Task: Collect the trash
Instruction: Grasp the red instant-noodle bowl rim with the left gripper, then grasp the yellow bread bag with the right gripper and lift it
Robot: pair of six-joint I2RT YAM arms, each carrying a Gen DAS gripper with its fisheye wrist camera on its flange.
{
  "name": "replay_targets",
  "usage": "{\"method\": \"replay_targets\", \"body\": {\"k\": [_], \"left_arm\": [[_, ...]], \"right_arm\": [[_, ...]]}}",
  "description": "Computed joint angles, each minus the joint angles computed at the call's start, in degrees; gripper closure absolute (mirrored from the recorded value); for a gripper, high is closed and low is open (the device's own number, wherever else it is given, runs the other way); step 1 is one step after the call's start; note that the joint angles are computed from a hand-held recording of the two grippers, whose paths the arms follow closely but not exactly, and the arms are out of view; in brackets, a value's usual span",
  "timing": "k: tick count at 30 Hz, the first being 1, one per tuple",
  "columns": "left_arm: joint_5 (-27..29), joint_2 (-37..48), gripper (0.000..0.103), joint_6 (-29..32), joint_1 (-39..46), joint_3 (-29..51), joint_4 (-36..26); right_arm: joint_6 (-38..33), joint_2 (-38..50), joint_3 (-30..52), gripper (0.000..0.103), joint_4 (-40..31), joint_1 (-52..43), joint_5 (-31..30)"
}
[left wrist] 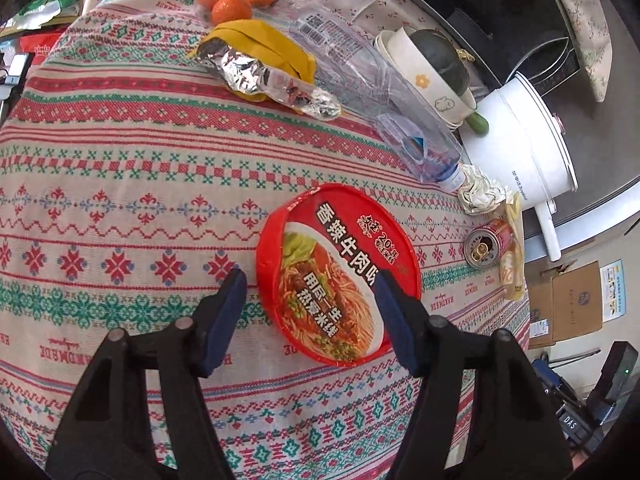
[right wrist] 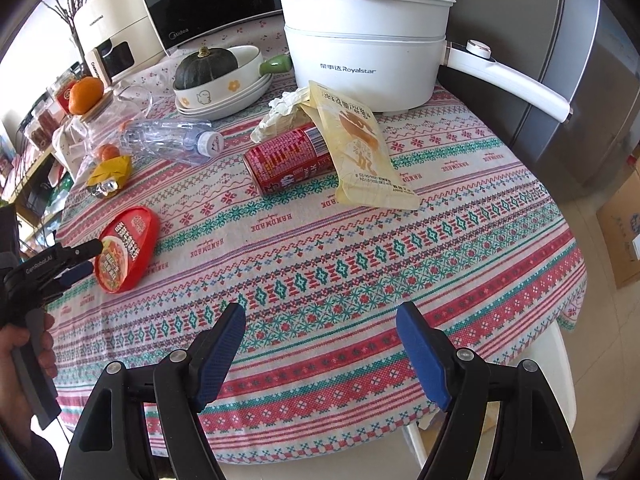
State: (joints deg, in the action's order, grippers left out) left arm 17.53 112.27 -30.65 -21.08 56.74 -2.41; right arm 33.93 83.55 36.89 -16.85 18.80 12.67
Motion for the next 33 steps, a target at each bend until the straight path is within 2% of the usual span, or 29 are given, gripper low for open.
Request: {"method": "replay_targets", "body": {"k": [3, 4, 5, 8, 14, 18, 21, 26, 29, 32, 33], "left_arm": [[-0.2, 0.5, 0.048, -0.8, -0.6, 0.5, 1.0], [0.3, 1.1, 0.065, -0.8, -0.9, 1.3, 0.3], [0.9, 2.1, 0.077, -0.7, -1.6, 2.4, -0.9], [-1.5, 1.8, 0.078, 0.2, -3.7, 2.4, -0.5], [-3.1, -2.0, 0.086, 0.4, -7.3, 1.6, 0.6], [-5.5, -6.7, 0.086, 2.6, -9.5, 0.6, -1.9], [-7.9, -10.8, 0.086, 5.0, -11.1, -0.5, -3.6], [-10.2, -18.2, 0.086, 7.8, -12.8, -3.7, -4.8], [-11.1, -21.4, 0.086, 9.1, -12.8, -5.2, -5.2], [-10.8, -23.2, 0.086, 9.8, -11.7, -6.6, -5.2], [-11.0, -23.3, 0.086, 9.7, -11.8, -6.6, -5.3]], "right_arm": [[-0.3, -0.1, -0.4, 0.024, 0.2, -1.1, -0.3], [-0.3, -0.1, -0.6, 0.024, 0.2, -1.4, -0.4], [-0.3, 0.0, -0.7, 0.024, 0.3, -1.9, -0.6], [-0.4, 0.2, -1.1, 0.024, 0.8, -3.1, -1.5], [-0.3, -0.5, -2.0, 0.024, 1.5, -5.1, -2.6], [-2.6, 0.0, -0.2, 0.024, 1.3, -5.6, 0.0], [-4.1, 3.8, 3.1, 0.024, 2.8, -6.7, 1.6], [-10.4, 14.5, 11.9, 0.026, 4.7, -6.6, 6.7], [-11.7, 20.0, 16.6, 0.038, 4.8, -7.4, 8.7], [-12.5, 23.7, 19.8, 0.06, 3.8, -8.4, 9.0], [-13.0, 24.3, 20.2, 0.072, 3.7, -8.7, 8.8]]}}
